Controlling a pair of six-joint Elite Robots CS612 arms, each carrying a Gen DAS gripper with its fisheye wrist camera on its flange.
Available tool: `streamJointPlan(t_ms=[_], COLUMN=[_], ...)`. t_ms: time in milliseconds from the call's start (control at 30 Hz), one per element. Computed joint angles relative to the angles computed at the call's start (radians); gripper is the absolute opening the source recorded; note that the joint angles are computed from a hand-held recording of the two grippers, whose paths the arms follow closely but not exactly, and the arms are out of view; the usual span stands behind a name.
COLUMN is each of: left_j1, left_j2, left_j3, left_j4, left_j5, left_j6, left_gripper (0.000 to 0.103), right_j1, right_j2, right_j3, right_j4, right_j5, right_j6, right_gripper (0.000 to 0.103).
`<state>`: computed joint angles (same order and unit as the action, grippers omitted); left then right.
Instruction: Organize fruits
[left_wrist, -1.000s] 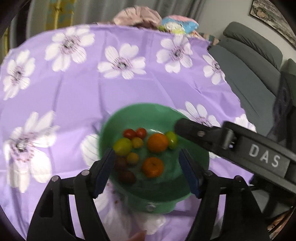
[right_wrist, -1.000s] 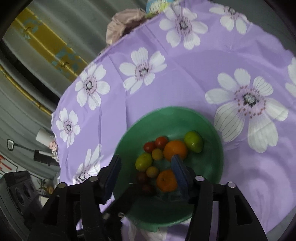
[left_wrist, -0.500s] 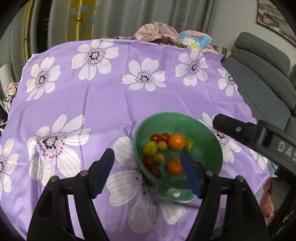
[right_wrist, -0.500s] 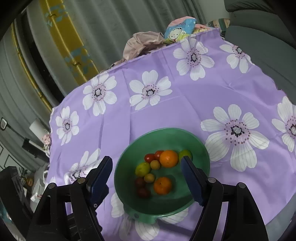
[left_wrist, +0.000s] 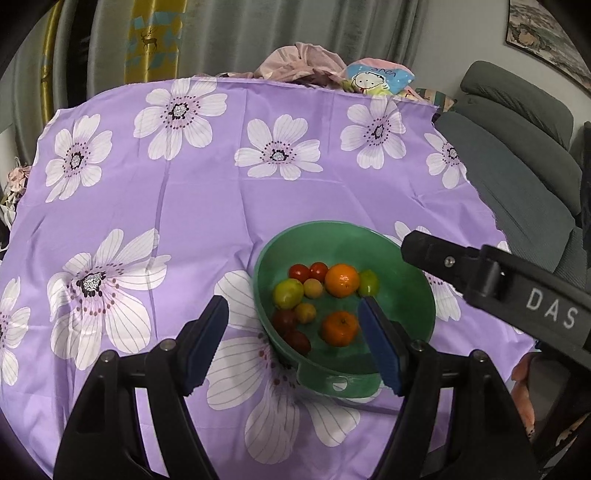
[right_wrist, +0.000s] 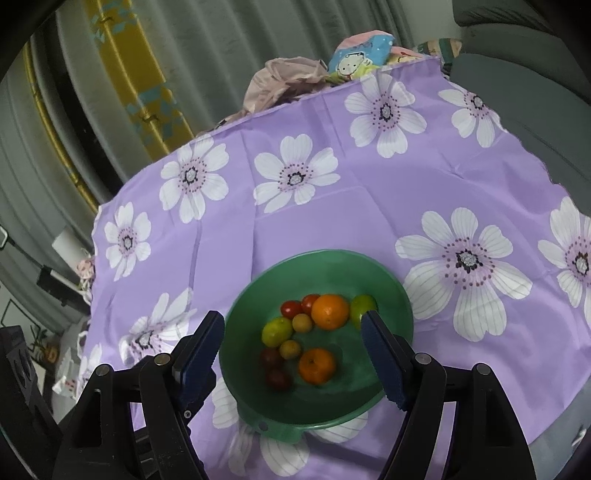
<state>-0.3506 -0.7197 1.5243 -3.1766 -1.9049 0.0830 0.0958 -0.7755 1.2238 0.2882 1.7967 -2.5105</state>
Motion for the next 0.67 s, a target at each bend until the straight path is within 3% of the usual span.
streamJointPlan(t_ms=[167, 500, 667], left_j1=[0.0, 0.003, 0.018], left_j2=[0.0, -0.001, -0.01], left_j3=[0.001, -0.002, 0.002], left_j4=[-0.003, 0.013, 0.003], left_j5=[-0.007, -0.013, -0.063], left_j6=[-0.007, 0.009, 0.017], left_gripper=[0.073, 0.073, 0.073], right_j1=[-0.002, -0.001, -0.009], right_j2=[-0.006, 0.001, -0.006], right_j3=[0.011, -0.002, 0.011], right_j4=[-0.018, 0.004, -0.026], right_j5=[-0.024, -0.003, -0.065], right_j6=[-0.009, 0.004, -0.015], right_gripper=[0.077, 0.077, 0.077])
